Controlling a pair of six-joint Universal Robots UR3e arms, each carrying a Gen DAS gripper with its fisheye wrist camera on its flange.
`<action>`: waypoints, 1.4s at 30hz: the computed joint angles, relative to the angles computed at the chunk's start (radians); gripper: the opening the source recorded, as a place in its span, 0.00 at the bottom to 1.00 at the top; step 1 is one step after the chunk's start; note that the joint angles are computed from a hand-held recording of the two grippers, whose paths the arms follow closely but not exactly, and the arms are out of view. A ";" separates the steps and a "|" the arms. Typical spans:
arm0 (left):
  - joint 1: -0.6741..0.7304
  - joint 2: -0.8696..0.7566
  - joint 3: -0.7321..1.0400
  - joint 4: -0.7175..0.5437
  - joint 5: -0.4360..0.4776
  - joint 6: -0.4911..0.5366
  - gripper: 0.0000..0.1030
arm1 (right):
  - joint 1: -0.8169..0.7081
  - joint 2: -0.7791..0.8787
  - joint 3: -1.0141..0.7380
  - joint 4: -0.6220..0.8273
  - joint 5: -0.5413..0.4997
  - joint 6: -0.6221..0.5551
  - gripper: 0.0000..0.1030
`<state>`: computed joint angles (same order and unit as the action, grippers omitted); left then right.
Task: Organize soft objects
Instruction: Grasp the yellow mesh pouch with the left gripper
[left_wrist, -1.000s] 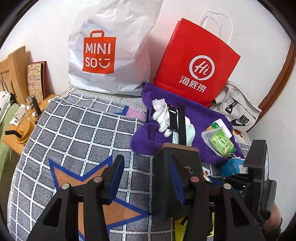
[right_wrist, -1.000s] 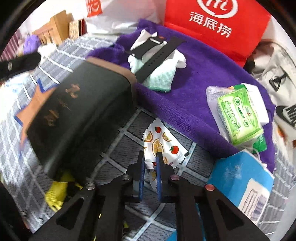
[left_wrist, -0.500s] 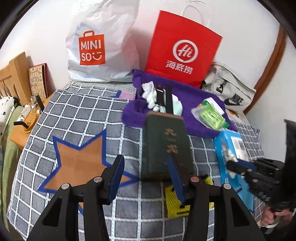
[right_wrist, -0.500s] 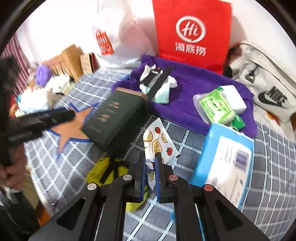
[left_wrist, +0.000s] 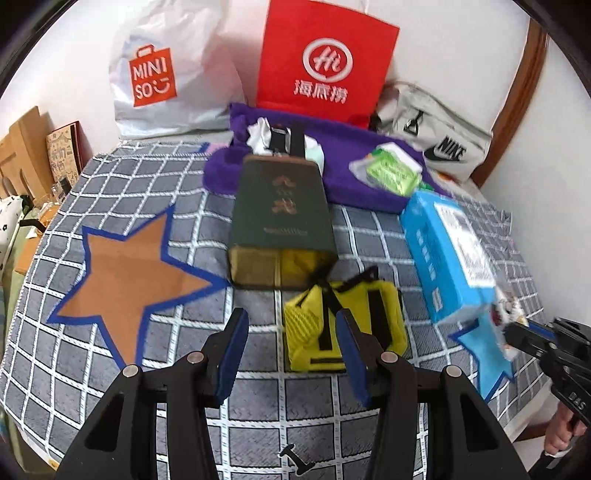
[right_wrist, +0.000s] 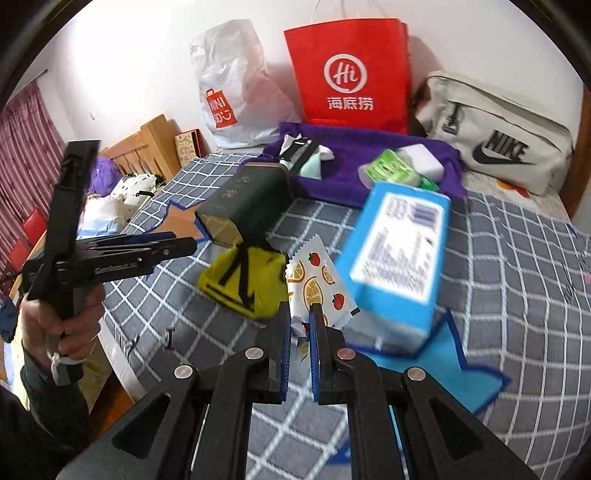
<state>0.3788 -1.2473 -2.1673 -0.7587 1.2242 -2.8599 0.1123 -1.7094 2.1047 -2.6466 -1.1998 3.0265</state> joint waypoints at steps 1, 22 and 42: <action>-0.019 -0.012 -0.005 0.017 0.015 -0.010 0.45 | -0.015 -0.028 0.041 -0.009 0.006 -0.005 0.08; -0.131 -0.250 -0.044 0.302 0.086 -0.111 0.31 | -0.118 0.020 0.257 -0.173 0.063 -0.049 0.09; 0.053 0.018 -0.148 0.131 -0.112 0.005 0.21 | -0.076 -0.022 0.252 -0.182 0.015 -0.012 0.09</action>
<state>0.4317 -1.2292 -2.3156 -0.6281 1.1120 -2.8552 0.0359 -1.7319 2.3569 -2.8281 -1.1846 3.0140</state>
